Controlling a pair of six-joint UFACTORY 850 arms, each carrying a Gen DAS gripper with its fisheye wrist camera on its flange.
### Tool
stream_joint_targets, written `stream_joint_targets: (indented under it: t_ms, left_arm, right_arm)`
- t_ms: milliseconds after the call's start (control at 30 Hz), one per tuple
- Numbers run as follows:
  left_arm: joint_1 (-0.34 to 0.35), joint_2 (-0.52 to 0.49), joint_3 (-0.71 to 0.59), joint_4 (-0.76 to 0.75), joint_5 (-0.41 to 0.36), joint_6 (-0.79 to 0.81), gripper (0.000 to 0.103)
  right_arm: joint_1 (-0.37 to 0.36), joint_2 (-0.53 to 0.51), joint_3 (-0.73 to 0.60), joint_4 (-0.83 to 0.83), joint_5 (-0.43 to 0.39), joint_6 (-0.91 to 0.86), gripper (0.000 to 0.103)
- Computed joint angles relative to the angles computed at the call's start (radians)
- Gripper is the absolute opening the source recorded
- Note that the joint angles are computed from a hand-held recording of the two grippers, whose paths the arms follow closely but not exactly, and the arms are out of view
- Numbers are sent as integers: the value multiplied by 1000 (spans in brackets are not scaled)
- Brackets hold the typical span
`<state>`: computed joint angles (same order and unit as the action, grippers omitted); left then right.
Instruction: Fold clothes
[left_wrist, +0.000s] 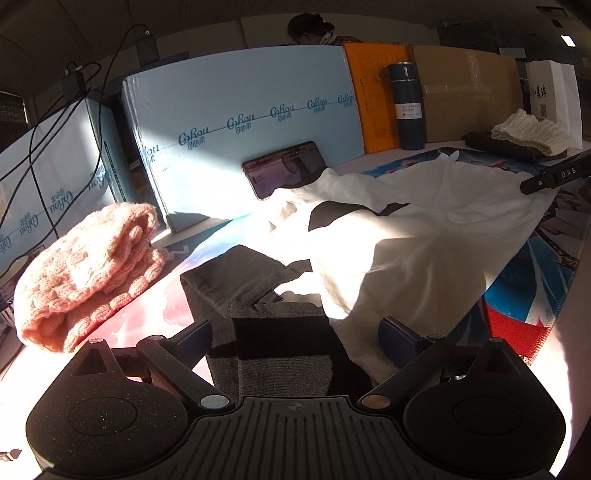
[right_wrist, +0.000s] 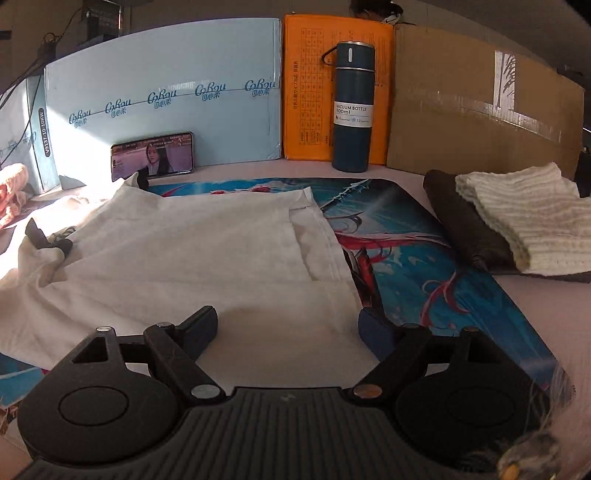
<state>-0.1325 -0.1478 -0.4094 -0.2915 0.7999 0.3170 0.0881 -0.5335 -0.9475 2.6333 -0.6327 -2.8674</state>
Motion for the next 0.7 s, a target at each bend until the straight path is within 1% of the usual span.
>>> stream_joint_targets:
  t_ms: [133, 200, 267, 300, 400, 467, 567, 700]
  left_arm:
    - [60, 34, -14, 119, 19, -130, 98]
    - [90, 49, -24, 176, 32, -197, 98]
    - [125, 44, -59, 246, 28, -266, 98]
    - [143, 34, -86, 287, 18, -305, 98]
    - [188, -14, -182, 402, -24, -424, 98]
    - [206, -64, -257, 463, -62, -492, 98]
    - [230, -138, -374, 561, -120, -605, 98]
    - [232, -274, -556, 594, -238, -683, 98]
  right_arm:
    - [3, 12, -11, -18, -60, 62, 84]
    - [17, 10, -33, -37, -95, 121, 88]
    - [31, 2, -66, -86, -120, 207, 91]
    - [39, -7, -91, -121, -116, 268, 92]
    - [68, -39, -185, -242, -92, 482, 93]
    - [84, -69, -255, -331, -67, 637, 97]
    - [106, -116, -358, -461, -23, 842, 97]
    - [126, -198, -458, -493, -14, 947, 98]
